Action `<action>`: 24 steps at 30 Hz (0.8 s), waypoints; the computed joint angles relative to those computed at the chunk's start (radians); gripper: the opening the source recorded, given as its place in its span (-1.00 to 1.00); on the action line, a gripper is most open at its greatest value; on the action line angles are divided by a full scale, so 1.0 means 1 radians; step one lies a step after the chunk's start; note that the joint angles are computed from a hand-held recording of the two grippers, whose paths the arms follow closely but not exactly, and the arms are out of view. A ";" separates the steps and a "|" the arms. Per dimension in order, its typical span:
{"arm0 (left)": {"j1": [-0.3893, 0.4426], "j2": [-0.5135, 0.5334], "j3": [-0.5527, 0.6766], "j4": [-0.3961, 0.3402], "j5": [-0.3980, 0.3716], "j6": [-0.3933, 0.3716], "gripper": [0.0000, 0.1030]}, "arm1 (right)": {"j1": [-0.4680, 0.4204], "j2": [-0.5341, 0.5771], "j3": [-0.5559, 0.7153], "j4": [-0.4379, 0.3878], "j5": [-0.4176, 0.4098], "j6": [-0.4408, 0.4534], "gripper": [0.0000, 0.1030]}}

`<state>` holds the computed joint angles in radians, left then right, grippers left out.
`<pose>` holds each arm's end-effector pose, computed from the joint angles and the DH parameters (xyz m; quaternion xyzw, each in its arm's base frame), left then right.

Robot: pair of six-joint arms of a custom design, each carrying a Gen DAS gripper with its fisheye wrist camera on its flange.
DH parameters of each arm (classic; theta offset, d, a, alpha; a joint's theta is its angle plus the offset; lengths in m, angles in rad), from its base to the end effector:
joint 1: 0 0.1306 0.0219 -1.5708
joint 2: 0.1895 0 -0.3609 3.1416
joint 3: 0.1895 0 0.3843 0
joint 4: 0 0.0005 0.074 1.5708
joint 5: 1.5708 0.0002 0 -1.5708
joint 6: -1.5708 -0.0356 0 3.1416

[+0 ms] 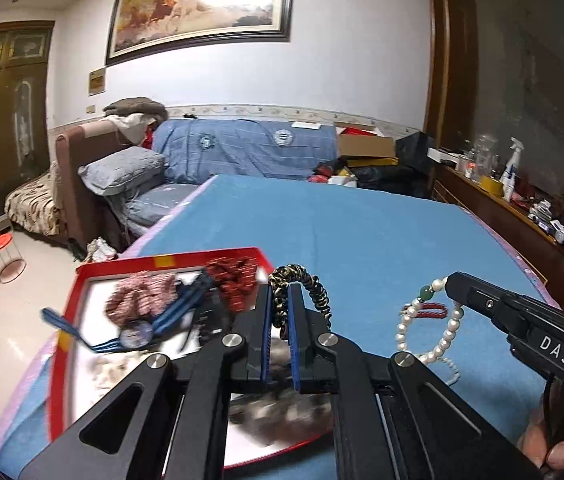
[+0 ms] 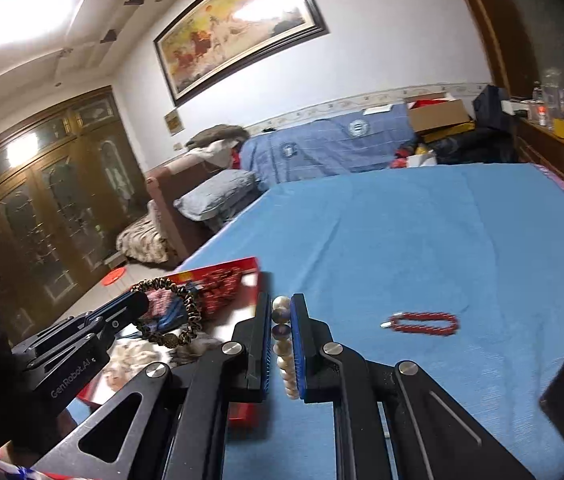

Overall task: Organize jewelry
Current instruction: 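Carry both held bracelets over the red box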

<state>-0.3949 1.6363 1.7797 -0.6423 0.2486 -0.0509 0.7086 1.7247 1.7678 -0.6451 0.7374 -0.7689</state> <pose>0.5396 -0.2349 0.4827 0.2503 0.8180 -0.1918 0.4810 0.4790 0.3784 0.4300 0.1926 0.8200 0.0567 0.5359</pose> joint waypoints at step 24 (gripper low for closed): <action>0.192 0.017 -0.057 -0.016 0.012 0.057 -0.86 | 0.032 0.504 0.756 -0.219 -0.277 0.158 -0.79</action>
<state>-0.2030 1.6534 1.7231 -0.6580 0.2609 0.0064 0.7408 2.2282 2.5235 -0.8643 0.4603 -0.6110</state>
